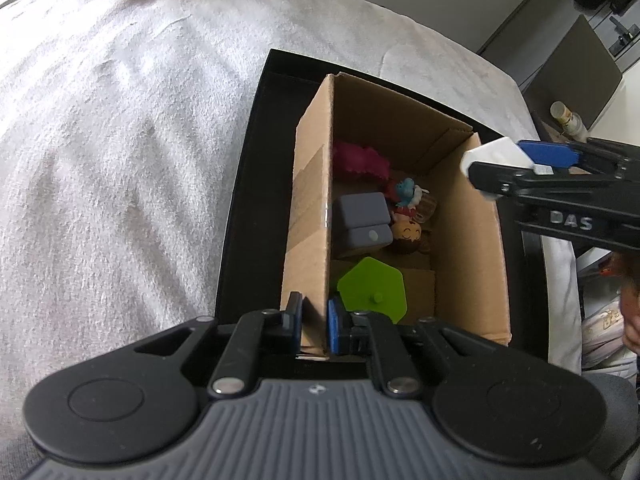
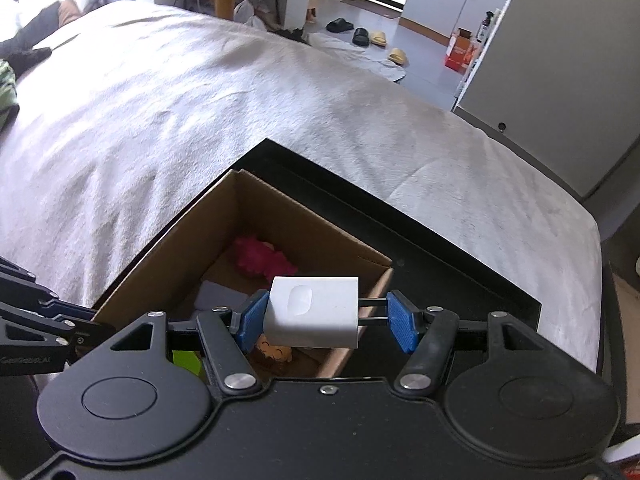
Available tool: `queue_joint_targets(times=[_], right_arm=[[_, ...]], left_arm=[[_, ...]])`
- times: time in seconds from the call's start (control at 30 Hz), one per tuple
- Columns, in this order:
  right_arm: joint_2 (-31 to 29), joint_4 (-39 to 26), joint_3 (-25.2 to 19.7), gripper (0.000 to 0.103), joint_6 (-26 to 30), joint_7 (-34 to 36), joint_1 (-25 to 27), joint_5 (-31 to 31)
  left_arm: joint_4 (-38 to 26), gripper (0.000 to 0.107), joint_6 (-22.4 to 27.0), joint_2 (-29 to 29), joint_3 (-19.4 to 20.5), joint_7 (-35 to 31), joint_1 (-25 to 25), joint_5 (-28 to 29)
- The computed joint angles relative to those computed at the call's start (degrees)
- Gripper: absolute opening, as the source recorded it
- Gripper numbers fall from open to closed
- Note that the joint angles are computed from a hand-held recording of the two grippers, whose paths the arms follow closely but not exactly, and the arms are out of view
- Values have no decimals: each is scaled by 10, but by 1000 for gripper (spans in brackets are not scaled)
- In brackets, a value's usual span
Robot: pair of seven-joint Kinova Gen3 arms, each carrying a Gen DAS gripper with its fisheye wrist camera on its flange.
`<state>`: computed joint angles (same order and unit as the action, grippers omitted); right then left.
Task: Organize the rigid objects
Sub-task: 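Lift the white charger with the right tool and carry it over the box, then lower the charger into the box and open the right tool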
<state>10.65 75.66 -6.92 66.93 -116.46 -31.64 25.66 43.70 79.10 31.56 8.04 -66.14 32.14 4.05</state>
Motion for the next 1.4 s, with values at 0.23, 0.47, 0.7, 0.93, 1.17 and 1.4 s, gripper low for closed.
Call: queue_joint_targets(times=[0.23, 0.47, 0.7, 0.93, 1.17, 1.4], right_arm=[[39, -31, 7, 62, 25, 15, -16, 13], [80, -54, 18, 62, 56, 49, -50, 50], [103, -65, 27, 62, 72, 80, -72, 63], [82, -55, 24, 64, 33, 78, -46, 5], [55, -37, 23, 64, 12, 56, -26, -10], [17, -15, 16, 64, -9, 45, -3, -21]], left_arm=[[9, 12, -7, -4, 3, -4, -7, 8], [20, 12, -16, -8, 7, -8, -15, 20], [22, 12, -19, -7, 8, -12, -19, 25], [21, 12, -19, -6, 7, -13, -19, 25], [20, 13, -17, -6, 6, -10, -17, 22], [19, 13, -18, -5, 6, -10, -15, 20]])
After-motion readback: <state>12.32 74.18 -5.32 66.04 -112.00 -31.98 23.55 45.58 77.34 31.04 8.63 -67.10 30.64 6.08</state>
